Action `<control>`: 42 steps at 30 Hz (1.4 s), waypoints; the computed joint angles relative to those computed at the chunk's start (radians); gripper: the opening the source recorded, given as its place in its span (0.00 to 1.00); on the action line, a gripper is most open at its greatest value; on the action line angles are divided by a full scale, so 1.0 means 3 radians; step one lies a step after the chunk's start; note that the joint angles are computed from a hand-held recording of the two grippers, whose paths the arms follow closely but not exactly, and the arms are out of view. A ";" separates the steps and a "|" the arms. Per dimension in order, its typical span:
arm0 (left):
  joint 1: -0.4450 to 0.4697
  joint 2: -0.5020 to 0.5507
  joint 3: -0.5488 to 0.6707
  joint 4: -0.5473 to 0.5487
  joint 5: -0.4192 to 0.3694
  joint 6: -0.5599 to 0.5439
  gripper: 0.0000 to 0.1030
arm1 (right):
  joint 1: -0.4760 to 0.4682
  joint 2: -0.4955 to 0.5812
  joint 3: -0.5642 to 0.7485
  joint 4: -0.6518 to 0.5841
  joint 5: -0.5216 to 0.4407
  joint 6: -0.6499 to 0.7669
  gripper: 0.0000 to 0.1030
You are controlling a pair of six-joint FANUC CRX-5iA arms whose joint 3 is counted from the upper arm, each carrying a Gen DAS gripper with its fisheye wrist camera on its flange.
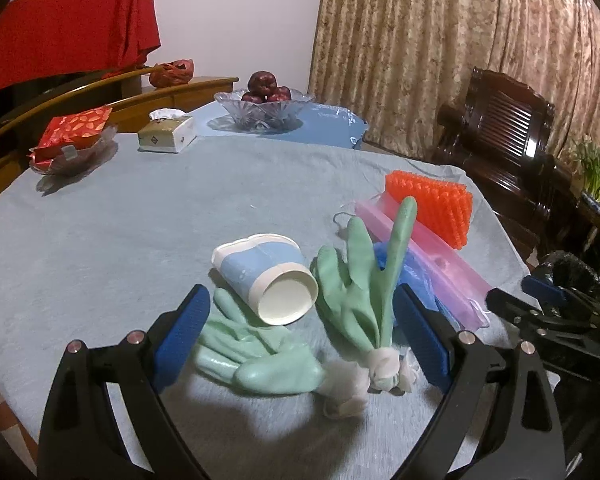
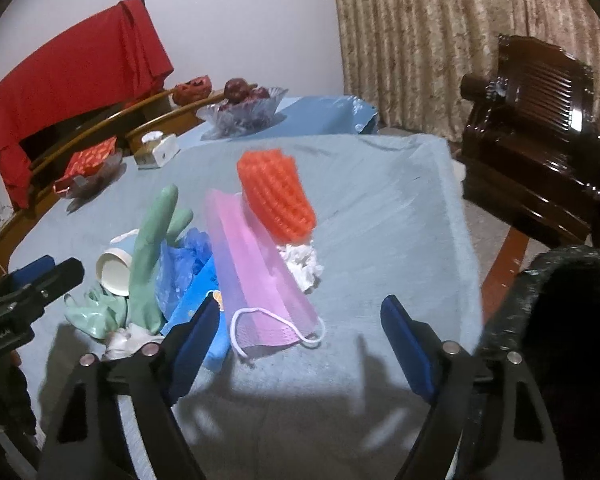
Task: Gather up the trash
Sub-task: 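Grasp the pink plastic sleeve with the right tool and lift it, then grasp the blue tube with the left tool while the right tool holds the pink sleeve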
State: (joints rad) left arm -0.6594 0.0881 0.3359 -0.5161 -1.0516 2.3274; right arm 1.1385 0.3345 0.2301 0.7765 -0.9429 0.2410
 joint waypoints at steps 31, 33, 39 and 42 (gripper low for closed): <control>-0.0116 0.0050 0.0071 0.0024 0.0002 -0.0008 0.87 | 0.0032 -0.0224 -0.0193 -0.0437 0.0605 0.0399 0.04; -0.0133 0.0046 0.0083 0.0008 -0.0017 0.0006 0.87 | 0.0044 -0.0279 -0.0268 -0.0385 0.0639 0.0327 0.04; -0.0185 0.0087 0.0142 0.0012 -0.0033 -0.0016 0.87 | 0.0040 -0.0432 -0.0484 -0.0098 0.0681 -0.0028 0.04; -0.0208 0.0131 0.0168 0.0061 0.0004 -0.0049 0.86 | 0.0044 -0.0439 -0.0481 -0.0066 0.0516 -0.0100 0.04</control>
